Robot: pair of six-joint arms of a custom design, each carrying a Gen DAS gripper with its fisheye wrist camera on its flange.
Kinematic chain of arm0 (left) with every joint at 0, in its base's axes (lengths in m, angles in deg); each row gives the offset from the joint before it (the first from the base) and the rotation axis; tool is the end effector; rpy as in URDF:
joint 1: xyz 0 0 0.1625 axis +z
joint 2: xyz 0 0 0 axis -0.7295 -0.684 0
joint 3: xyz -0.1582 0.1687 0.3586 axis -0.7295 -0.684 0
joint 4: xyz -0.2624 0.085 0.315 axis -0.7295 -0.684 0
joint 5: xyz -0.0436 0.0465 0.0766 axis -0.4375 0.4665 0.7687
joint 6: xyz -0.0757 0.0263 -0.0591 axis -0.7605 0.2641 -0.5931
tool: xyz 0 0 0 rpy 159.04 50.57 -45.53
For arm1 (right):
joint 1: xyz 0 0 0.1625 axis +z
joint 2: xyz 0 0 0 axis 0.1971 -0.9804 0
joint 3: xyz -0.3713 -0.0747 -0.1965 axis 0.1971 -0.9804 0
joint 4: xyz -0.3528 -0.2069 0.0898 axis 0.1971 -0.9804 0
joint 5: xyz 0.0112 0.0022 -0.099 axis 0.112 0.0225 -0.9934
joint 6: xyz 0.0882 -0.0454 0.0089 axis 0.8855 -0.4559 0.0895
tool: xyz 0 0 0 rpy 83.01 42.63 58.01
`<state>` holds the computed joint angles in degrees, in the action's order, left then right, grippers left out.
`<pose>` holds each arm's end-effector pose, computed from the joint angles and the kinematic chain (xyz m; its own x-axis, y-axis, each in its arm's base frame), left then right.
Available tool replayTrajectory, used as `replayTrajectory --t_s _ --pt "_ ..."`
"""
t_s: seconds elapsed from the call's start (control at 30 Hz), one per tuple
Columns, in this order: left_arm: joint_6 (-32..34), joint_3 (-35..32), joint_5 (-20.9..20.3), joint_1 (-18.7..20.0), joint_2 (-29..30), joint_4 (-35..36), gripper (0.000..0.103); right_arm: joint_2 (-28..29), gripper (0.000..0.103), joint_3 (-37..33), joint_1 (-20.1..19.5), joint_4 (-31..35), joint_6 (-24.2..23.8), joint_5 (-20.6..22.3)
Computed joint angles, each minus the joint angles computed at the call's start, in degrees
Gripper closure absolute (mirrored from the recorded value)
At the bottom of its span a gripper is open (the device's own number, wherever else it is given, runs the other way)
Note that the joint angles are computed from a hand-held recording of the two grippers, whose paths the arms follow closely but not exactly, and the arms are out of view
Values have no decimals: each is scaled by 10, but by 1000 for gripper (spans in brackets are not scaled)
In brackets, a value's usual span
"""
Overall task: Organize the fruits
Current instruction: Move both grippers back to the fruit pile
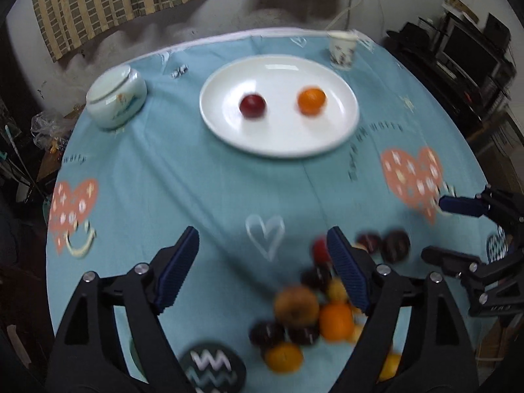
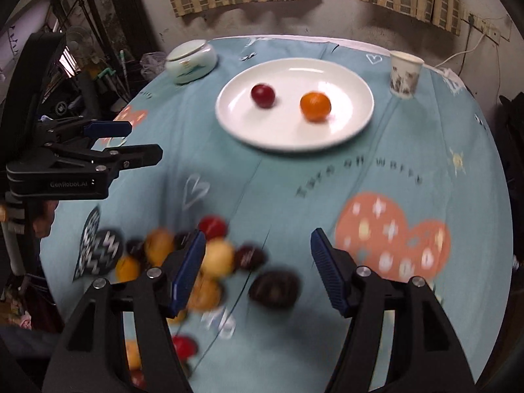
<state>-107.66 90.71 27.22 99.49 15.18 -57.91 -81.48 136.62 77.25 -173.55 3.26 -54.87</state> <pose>-0.2322 -0.6481 0.0684 -0.7026 0.1006 -0.7045 0.4036 0.8717 -0.2781 0.0889 -0.6755 0.1904 -0.7072 -0.5478 0.4470 -0.6441 0.7599 -0.0878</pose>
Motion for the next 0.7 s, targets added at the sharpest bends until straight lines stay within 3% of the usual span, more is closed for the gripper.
replayTrajectory --t_s 0.13,0.23,0.37,0.53,0.7 --pt "-47 92 -42 -20 -38 2 21 -67 36 114 -21 -36 -31 1" --pt "-69 147 -66 -32 -59 3 21 -111 36 191 -35 -41 -83 -5" --pt "-100 199 -99 -42 -84 -3 21 -153 35 249 -47 -6 -127 0" --pt "-145 224 -123 -44 -97 4 21 -163 35 265 -54 18 -152 -5" --pt "-177 239 -115 -53 -108 16 19 -128 36 254 -48 5 -177 -34"
